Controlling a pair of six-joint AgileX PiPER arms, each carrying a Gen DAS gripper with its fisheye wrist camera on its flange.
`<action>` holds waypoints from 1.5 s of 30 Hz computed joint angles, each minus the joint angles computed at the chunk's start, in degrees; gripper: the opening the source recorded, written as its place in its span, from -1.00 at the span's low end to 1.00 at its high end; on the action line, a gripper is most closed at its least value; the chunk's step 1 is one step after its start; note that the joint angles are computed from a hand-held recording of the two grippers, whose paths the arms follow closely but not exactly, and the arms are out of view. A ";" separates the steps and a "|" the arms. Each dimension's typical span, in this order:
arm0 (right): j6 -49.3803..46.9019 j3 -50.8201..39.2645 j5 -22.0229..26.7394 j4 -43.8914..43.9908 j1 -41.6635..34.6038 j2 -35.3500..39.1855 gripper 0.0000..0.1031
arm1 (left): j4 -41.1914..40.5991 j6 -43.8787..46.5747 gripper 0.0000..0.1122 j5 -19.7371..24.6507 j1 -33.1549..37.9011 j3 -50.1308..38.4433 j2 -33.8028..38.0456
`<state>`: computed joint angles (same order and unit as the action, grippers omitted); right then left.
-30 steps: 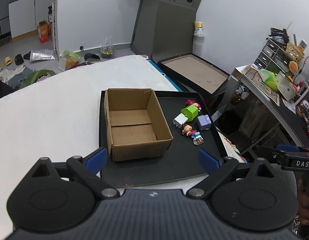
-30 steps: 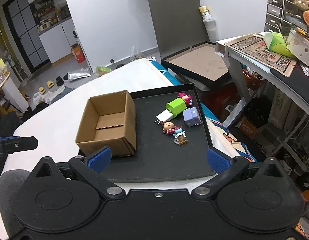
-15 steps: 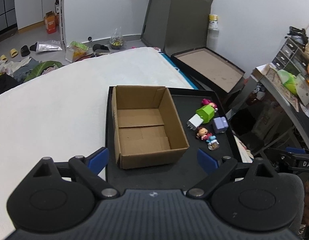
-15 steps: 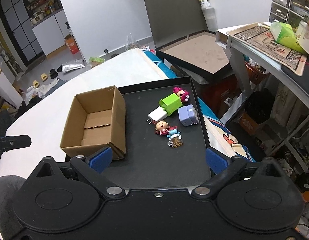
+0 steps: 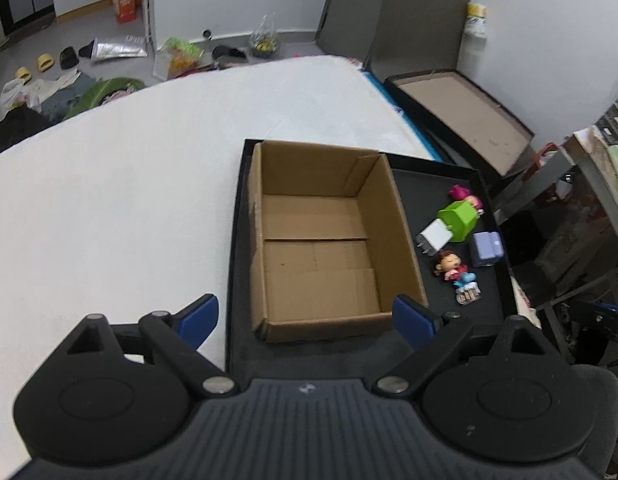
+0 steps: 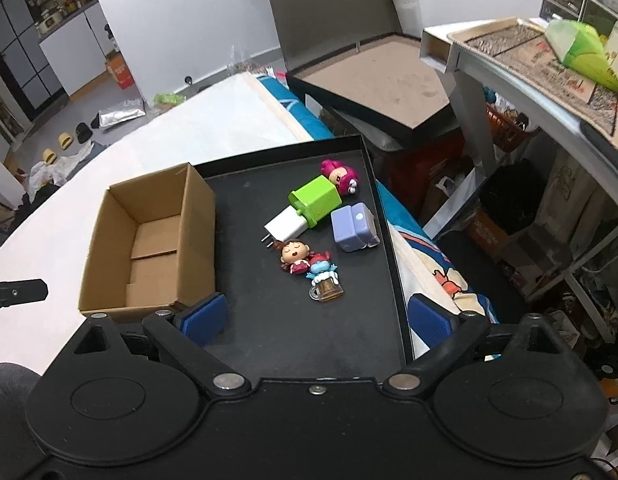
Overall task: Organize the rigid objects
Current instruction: 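Lower left gripper onto the cardboard box wall and close while right gripper approaches the toys, then grasp the blue figure with red hat on glass base with right gripper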
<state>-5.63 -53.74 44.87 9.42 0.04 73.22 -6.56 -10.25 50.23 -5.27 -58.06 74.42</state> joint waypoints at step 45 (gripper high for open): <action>-7.82 -23.74 4.07 -6.96 4.18 40.18 0.47 | -1.32 5.34 -0.80 -4.18 3.86 -4.78 23.18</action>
<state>-13.45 -77.48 48.94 2.47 4.22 113.40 -7.88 -4.91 46.05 -1.41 -62.84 97.60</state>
